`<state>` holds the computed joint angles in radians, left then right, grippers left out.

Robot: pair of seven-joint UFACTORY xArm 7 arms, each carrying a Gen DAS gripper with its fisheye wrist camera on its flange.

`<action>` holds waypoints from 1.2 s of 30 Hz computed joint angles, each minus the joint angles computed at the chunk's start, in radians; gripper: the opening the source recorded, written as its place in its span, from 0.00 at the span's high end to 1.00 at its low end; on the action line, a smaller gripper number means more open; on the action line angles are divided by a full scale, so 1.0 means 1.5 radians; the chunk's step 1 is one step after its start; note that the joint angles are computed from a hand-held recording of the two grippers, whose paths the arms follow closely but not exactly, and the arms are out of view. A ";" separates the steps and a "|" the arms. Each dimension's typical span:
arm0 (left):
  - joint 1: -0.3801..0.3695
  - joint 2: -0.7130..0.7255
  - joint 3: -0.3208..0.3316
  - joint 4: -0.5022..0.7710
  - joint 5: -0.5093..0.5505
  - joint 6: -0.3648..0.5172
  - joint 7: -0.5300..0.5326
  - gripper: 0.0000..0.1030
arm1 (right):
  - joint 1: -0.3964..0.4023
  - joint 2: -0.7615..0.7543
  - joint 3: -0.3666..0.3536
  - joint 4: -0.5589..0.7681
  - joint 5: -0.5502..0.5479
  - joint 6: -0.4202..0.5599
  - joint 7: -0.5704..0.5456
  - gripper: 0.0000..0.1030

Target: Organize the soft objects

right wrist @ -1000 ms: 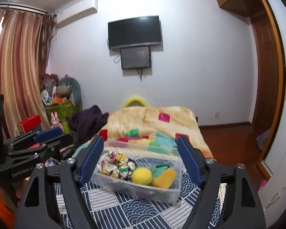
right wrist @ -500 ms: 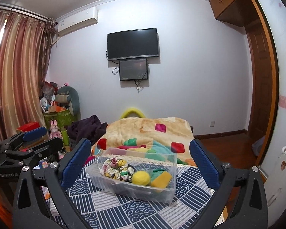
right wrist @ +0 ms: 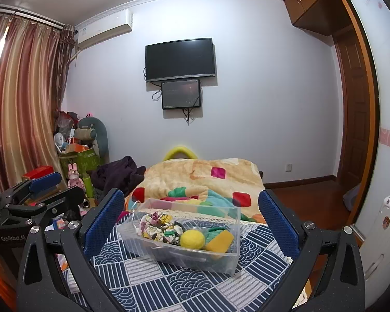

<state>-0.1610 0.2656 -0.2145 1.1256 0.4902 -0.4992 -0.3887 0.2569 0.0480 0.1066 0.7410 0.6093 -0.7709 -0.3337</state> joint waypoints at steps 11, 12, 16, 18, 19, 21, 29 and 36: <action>-0.002 -0.001 0.001 -0.001 -0.001 0.000 0.003 0.00 | 0.002 -0.002 0.002 -0.002 0.003 -0.003 -0.002 0.00; -0.003 -0.002 0.002 -0.003 -0.003 -0.002 0.005 0.00 | 0.002 -0.001 0.002 -0.002 0.003 -0.003 -0.002 0.00; -0.005 -0.002 0.004 -0.004 -0.007 -0.003 0.008 0.00 | 0.002 -0.003 0.002 -0.002 0.003 -0.002 0.000 0.00; -0.004 -0.003 0.002 -0.004 -0.005 -0.002 0.006 0.00 | 0.003 -0.005 0.002 -0.002 0.005 -0.001 -0.001 0.00; -0.004 -0.003 0.002 -0.004 -0.005 -0.002 0.006 0.00 | 0.002 -0.004 0.002 -0.003 0.003 -0.002 0.000 0.00; -0.006 -0.004 0.004 -0.005 -0.008 -0.003 0.009 0.00 | 0.002 -0.004 0.003 -0.003 0.004 -0.003 -0.001 0.00; -0.005 -0.005 0.003 -0.004 -0.007 -0.001 0.007 0.00 | 0.002 -0.004 0.003 -0.003 0.004 -0.003 -0.001 0.00; -0.006 -0.008 0.003 -0.002 -0.008 0.002 0.009 0.00 | 0.002 -0.008 0.003 -0.003 0.005 0.001 -0.001 0.00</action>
<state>-0.1696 0.2534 -0.2096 1.1221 0.4784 -0.4955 -0.3752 0.2596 0.0354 0.1116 0.7371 0.6164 -0.7699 -0.3346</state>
